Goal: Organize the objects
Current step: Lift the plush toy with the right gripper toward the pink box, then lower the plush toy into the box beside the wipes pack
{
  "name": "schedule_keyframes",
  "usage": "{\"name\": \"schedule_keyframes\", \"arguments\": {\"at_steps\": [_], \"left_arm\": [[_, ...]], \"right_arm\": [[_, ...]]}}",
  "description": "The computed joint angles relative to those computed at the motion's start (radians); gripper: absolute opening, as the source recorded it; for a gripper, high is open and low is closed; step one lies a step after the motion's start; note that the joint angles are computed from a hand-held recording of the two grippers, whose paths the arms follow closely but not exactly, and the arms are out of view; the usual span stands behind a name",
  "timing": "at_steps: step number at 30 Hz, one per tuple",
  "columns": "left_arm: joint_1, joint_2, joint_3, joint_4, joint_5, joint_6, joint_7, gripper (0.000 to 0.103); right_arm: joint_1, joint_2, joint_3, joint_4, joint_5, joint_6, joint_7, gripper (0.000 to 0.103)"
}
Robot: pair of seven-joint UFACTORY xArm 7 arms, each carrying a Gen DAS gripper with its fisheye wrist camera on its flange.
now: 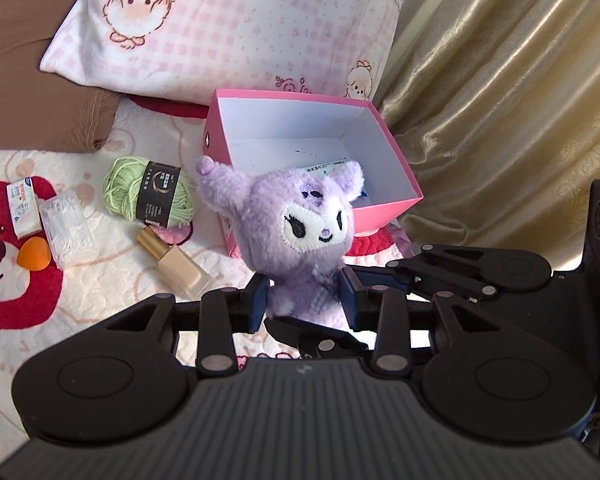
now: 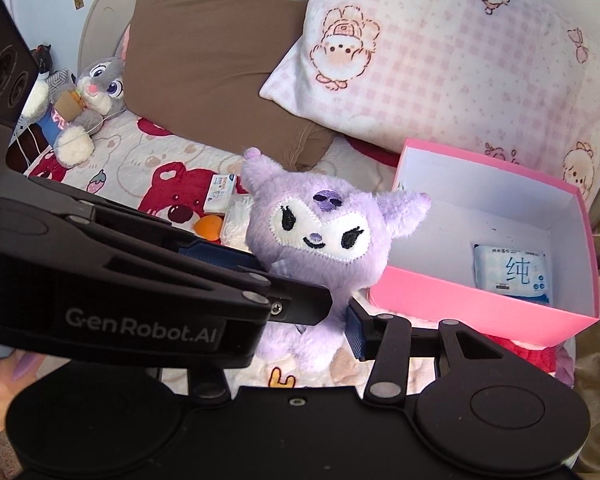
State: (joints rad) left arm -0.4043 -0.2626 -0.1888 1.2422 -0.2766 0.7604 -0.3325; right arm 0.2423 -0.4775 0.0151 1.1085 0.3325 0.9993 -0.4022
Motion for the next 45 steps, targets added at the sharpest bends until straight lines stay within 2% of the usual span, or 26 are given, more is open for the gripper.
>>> {"name": "schedule_keyframes", "arguments": {"at_steps": [8, 12, 19, 24, 28, 31, 34, 39, 45], "left_arm": [[-0.006, 0.157, -0.014, 0.149, 0.021, -0.028, 0.000, 0.036], [-0.007, 0.251, -0.018, 0.244, 0.038, -0.029, -0.027, 0.035], [-0.022, 0.436, -0.020, 0.462, 0.079, 0.005, -0.069, 0.036], [-0.068, 0.632, 0.000, 0.691, 0.152, 0.087, -0.154, 0.036], [-0.108, 0.854, 0.025, 0.976, 0.179, 0.230, -0.237, 0.036], [-0.120, 0.968, 0.036, 1.124, 0.168, 0.312, -0.272, 0.037], [-0.130, 1.010, 0.047, 1.167, 0.172, 0.349, -0.275, 0.037], [-0.126, 0.990, 0.058, 1.084, 0.169, 0.329, -0.314, 0.037], [-0.132, 1.038, 0.060, 1.132, 0.188, 0.355, -0.306, 0.037]], "right_arm": [[-0.032, 0.064, -0.026, 0.043, -0.011, -0.058, -0.038, 0.052], [-0.047, 0.125, -0.050, 0.081, 0.021, -0.084, -0.073, 0.052], [-0.074, 0.212, -0.082, 0.125, 0.107, -0.163, -0.238, 0.052], [-0.127, 0.339, -0.090, 0.219, 0.167, -0.131, -0.283, 0.052], [-0.185, 0.460, -0.069, 0.286, 0.191, -0.113, -0.309, 0.052], [-0.229, 0.539, -0.048, 0.343, 0.212, -0.061, -0.309, 0.052], [-0.258, 0.576, -0.022, 0.358, 0.213, -0.041, -0.315, 0.052], [-0.286, 0.642, 0.004, 0.402, 0.222, 0.026, -0.262, 0.052], [-0.285, 0.671, 0.023, 0.393, 0.183, 0.003, -0.217, 0.052]]}}
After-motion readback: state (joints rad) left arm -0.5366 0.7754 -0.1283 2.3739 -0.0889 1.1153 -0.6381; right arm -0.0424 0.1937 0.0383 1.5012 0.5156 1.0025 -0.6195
